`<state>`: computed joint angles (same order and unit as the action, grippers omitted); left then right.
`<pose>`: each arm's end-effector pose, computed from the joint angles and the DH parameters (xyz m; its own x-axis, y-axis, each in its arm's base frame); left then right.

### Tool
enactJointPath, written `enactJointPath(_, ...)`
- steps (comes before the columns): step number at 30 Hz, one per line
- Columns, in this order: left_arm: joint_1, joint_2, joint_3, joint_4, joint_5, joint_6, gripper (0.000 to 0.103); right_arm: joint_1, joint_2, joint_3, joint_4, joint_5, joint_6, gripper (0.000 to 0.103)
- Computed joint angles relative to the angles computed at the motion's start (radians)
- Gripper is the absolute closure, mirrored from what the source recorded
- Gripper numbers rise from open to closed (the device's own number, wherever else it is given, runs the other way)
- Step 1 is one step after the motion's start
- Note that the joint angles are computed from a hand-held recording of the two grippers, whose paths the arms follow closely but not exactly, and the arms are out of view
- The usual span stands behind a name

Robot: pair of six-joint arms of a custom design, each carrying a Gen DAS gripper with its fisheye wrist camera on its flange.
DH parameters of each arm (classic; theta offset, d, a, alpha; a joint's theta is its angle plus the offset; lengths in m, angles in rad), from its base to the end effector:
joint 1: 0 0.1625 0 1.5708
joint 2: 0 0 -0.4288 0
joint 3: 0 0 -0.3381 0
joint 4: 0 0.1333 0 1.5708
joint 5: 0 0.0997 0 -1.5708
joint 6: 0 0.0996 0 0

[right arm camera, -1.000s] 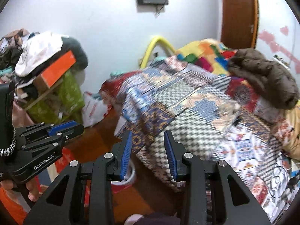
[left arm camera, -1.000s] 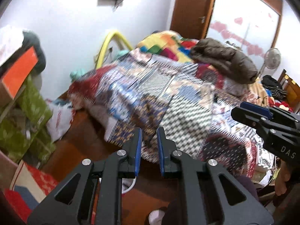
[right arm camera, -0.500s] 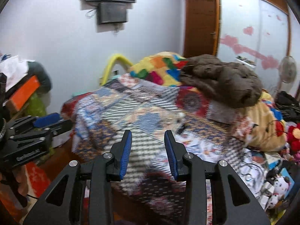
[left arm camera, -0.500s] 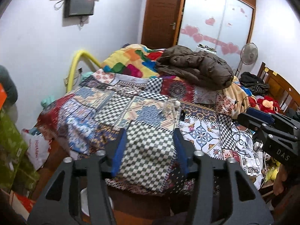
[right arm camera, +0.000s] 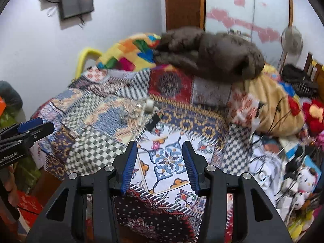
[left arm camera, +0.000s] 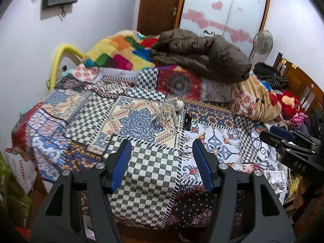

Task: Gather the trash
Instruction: 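Move both open grippers back toward the remaining items on the quilt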

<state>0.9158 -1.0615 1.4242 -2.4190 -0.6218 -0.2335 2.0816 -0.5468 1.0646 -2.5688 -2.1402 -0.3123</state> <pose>-0.2202 -0.6384 0.4121 -0.7989 -0.1097 -0.5914 0.3638 0.6949 -0.6203 0.4543 -0.6478 0.1898 -0.6818 -0.4228 0.5970 -0.6758 0.6765 -0.2927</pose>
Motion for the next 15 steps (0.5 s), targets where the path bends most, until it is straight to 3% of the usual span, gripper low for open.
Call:
enactJointPath(7,0.094,0.108,-0.096,0.017,-0.068,0.046,0.042,-0.062,0.119,-0.150,0.161,0.016,0.073,0.060)
enactJointPath(15,0.179,0.205,-0.200,0.026,-0.153,0.098,0.042,-0.100,0.269,-0.337,0.262,0.017,0.069,0.060)
